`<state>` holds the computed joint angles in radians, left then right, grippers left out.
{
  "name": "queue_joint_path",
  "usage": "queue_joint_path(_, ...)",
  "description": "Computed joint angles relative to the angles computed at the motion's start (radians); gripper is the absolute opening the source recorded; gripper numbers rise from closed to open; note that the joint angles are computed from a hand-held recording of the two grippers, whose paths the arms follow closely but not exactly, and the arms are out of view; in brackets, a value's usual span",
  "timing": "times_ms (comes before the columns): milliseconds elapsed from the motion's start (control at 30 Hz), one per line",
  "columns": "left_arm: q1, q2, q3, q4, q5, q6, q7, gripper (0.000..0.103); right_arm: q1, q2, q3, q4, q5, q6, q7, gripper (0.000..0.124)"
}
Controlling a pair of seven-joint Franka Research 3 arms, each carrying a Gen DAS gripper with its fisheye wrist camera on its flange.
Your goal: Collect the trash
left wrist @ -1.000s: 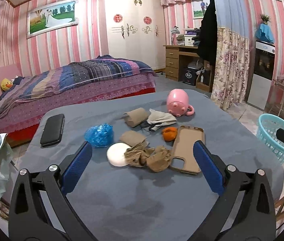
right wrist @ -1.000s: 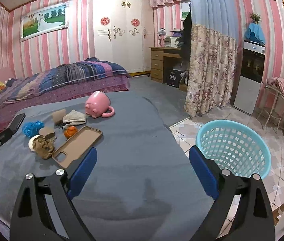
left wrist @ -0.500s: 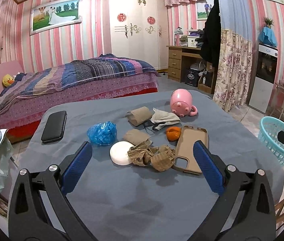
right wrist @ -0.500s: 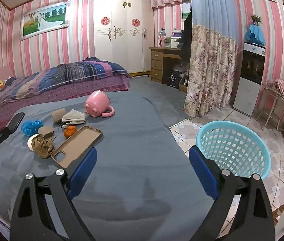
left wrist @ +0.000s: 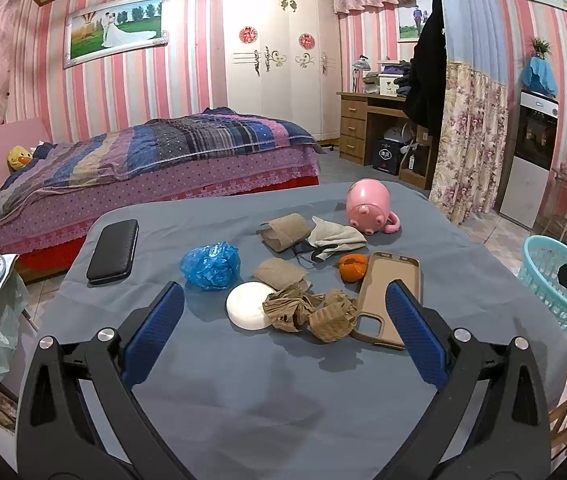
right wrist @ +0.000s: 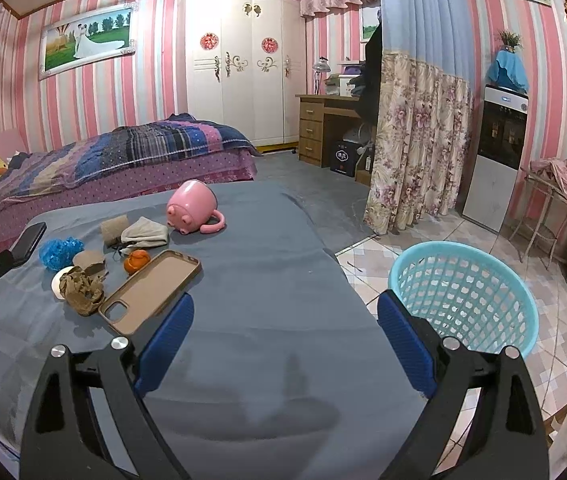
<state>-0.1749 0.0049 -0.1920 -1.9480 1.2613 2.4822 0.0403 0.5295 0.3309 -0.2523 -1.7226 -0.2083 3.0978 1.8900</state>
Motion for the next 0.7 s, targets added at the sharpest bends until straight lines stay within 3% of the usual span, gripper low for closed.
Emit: queue_joint_path(700,0.007,-0.003,0.004,-0.011,0.002,0.009,-0.003,0.097,0.038,0.012,-0.043,0.005,-0.047,-0.006,0.031,0.091)
